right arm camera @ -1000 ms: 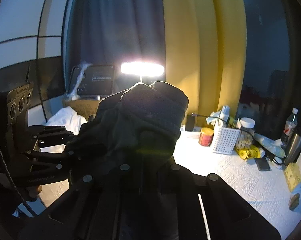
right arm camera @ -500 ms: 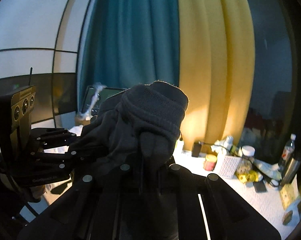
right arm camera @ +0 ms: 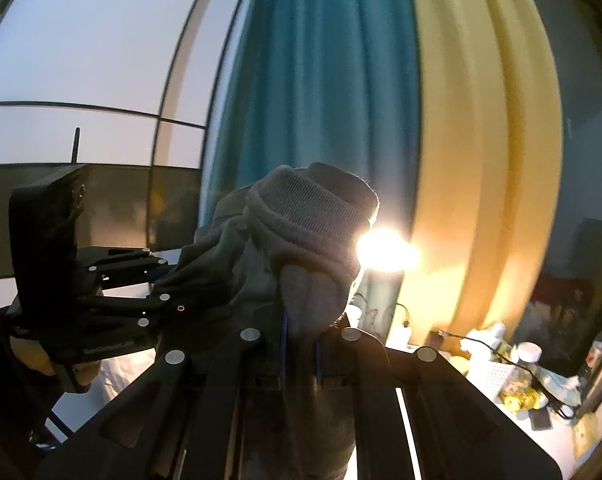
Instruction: Fold small clothes
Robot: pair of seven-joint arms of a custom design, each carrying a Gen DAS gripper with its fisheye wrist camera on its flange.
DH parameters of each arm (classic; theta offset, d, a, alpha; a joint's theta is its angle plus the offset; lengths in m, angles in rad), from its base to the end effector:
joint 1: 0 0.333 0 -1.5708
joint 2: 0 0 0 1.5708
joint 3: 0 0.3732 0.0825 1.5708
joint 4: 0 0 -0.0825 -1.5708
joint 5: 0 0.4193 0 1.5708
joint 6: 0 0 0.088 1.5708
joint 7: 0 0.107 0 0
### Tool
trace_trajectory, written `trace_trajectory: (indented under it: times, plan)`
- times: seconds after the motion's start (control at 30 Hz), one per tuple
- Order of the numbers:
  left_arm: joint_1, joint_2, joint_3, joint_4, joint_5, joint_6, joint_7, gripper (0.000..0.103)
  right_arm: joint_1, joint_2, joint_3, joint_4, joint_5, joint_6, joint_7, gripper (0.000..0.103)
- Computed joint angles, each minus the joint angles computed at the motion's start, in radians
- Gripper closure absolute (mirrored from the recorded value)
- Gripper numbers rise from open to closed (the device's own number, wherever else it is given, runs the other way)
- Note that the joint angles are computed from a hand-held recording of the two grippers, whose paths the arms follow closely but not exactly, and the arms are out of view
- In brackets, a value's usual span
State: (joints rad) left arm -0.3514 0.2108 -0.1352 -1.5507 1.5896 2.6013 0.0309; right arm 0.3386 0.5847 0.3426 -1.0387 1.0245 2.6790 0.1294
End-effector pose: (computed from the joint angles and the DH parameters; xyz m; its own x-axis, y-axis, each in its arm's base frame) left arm 0.6321 -0.3448 0.6576 0.0393 -0.9922 -0.1185 -0.1716 0.1101 -0.9790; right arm 0.7212 0.4092 0.6794 0.8785 -0.4423 0.1805 0.0765 -0.2427 -0.9671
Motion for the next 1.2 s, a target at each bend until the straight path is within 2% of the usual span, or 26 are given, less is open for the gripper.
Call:
trace_trajectory:
  times: [0.2, 0.47, 0.8, 1.0, 1.2]
  plan:
    - [0.014, -0.081, -0.017, -0.111, 0.014, -0.053, -0.048, 0.083, 0.0, -0.027, 0.016, -0.041, 0.025, -0.045, -0.032, 0.092]
    - [0.049, -0.151, -0.059, -0.198, -0.025, -0.107, -0.028, 0.083, 0.012, -0.084, 0.004, -0.115, 0.056, -0.099, -0.073, 0.092]
    - [0.09, -0.15, -0.07, -0.229, -0.096, -0.076, 0.003, 0.083, 0.046, -0.072, -0.037, -0.119, 0.005, -0.127, -0.006, 0.092]
    - [0.096, -0.108, -0.053, -0.198, -0.145, -0.023, 0.039, 0.083, 0.075, 0.01, -0.066, -0.017, -0.107, -0.136, 0.139, 0.092]
    - [0.096, -0.062, -0.03, -0.153, -0.201, 0.024, 0.087, 0.083, 0.102, 0.128, -0.088, 0.153, -0.231, -0.167, 0.288, 0.092]
